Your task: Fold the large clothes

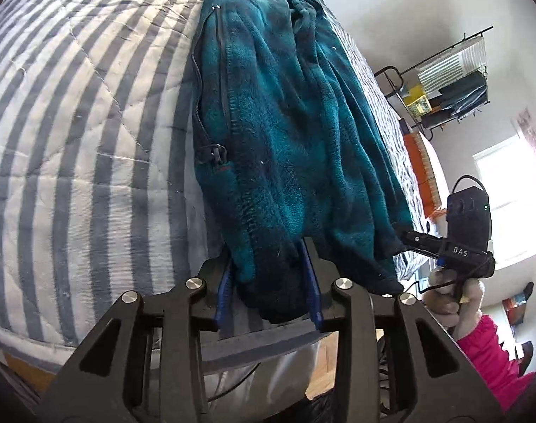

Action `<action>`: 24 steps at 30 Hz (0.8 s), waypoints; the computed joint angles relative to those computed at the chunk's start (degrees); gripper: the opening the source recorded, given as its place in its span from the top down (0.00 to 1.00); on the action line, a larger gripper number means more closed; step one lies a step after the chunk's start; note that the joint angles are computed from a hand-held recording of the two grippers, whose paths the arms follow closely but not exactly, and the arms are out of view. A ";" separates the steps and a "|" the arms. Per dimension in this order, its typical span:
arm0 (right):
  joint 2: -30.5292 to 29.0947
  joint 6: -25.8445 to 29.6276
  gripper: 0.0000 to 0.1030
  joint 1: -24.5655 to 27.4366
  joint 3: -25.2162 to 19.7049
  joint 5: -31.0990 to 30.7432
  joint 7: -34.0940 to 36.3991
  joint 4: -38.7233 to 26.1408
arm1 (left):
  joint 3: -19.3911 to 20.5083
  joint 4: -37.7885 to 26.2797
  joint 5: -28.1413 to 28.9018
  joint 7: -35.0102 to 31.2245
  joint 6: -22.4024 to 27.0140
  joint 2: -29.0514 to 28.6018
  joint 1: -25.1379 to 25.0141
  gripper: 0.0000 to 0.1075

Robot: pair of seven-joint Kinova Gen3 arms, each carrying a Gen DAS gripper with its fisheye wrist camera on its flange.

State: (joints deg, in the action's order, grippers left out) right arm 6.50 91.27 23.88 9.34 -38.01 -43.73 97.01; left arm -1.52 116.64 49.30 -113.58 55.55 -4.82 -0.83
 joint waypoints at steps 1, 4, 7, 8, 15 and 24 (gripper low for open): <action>0.00 0.23 0.64 -0.25 -0.32 0.15 0.39 -0.03 | 0.28 -0.37 -0.39 -0.07 -0.22 -0.17 0.21 0.76; 1.66 2.89 0.81 0.49 -0.62 -1.86 0.52 -1.49 | -0.01 -1.95 0.67 -0.23 0.72 -0.30 0.44 0.81; 3.24 7.56 0.84 2.63 0.32 -7.79 -1.10 -2.60 | -1.61 -3.11 4.97 -0.92 3.99 -0.09 -0.63 0.82; 3.52 8.58 0.85 3.26 0.32 -9.45 -1.89 -3.15 | -1.98 -3.70 6.45 -1.14 5.00 0.07 -1.08 0.82; 5.63 8.43 0.85 4.36 -1.37 -19.51 -9.15 -8.45 | -1.19 -12.58 10.87 1.24 5.61 3.61 -3.07 0.83; 11.49 -2.33 0.85 -0.06 -6.78 -20.40 -21.67 -24.85 | 2.58 -28.54 7.34 9.09 -0.56 13.40 -4.69 0.83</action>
